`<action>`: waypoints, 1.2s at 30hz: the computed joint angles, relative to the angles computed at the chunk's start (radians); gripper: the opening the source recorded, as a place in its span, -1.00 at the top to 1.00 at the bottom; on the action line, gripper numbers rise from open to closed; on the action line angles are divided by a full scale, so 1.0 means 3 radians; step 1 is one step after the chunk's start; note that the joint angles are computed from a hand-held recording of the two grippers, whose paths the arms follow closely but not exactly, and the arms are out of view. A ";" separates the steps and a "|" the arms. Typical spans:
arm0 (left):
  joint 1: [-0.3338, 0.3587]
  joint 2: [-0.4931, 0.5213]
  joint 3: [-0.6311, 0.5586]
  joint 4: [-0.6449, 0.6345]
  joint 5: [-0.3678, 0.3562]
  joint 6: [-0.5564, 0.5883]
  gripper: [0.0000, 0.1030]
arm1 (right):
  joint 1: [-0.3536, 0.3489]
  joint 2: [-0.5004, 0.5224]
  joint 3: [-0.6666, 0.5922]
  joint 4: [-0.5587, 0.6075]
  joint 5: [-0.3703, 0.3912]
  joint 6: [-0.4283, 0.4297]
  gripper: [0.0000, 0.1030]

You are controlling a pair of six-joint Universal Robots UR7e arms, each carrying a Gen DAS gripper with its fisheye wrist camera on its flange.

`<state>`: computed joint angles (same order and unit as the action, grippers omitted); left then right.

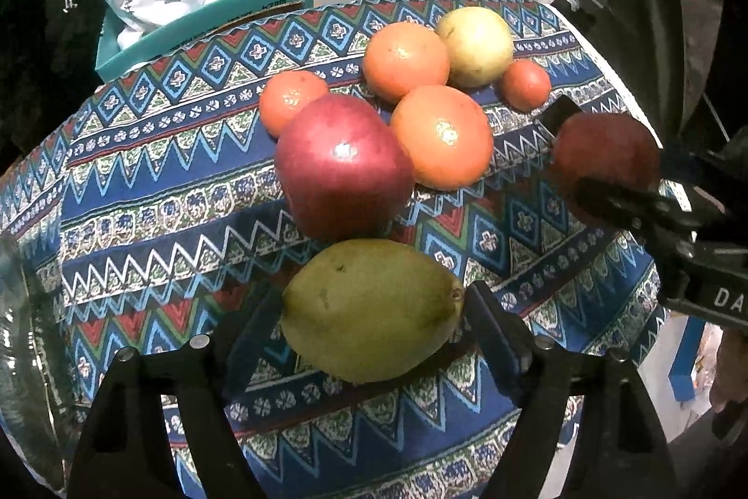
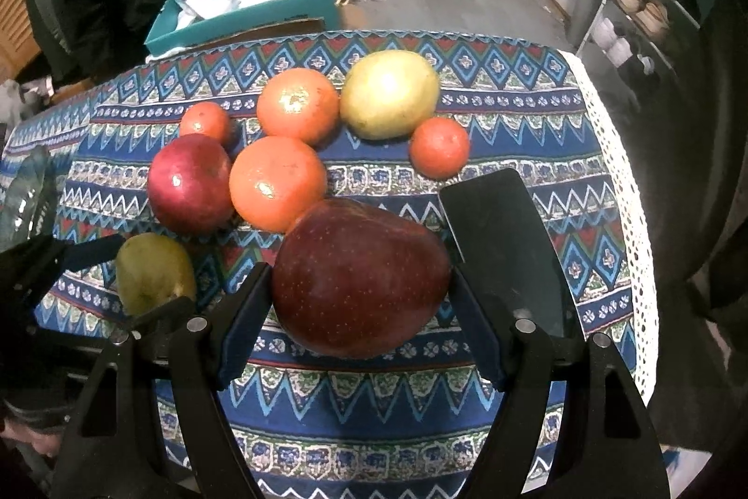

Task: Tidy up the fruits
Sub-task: 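Close the left tool on the green-yellow mango while the right tool grasps the large red apple, then lift and carry the mango with the left tool while the right tool carries the apple toward the glass bowl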

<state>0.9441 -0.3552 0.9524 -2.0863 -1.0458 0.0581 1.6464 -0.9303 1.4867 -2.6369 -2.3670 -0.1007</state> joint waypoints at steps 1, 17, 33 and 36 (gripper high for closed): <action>0.0008 0.0019 -0.0027 0.0006 -0.0014 0.0006 -0.62 | -0.0003 -0.0002 0.0001 0.0003 0.0000 0.0007 -0.47; 0.0050 0.0022 0.0055 -0.0218 -0.0145 0.0198 -0.67 | -0.0024 -0.0013 0.0011 0.0032 0.0027 0.0026 -0.47; 0.0050 -0.0266 0.0318 -0.0246 -0.0116 0.0124 -0.67 | 0.0062 0.0042 -0.0073 -0.0025 0.0041 -0.0025 -0.47; 0.0048 -0.0327 0.0350 -0.0293 -0.0093 0.0132 -0.67 | 0.0088 0.0059 -0.0094 -0.0055 0.0040 -0.0052 -0.47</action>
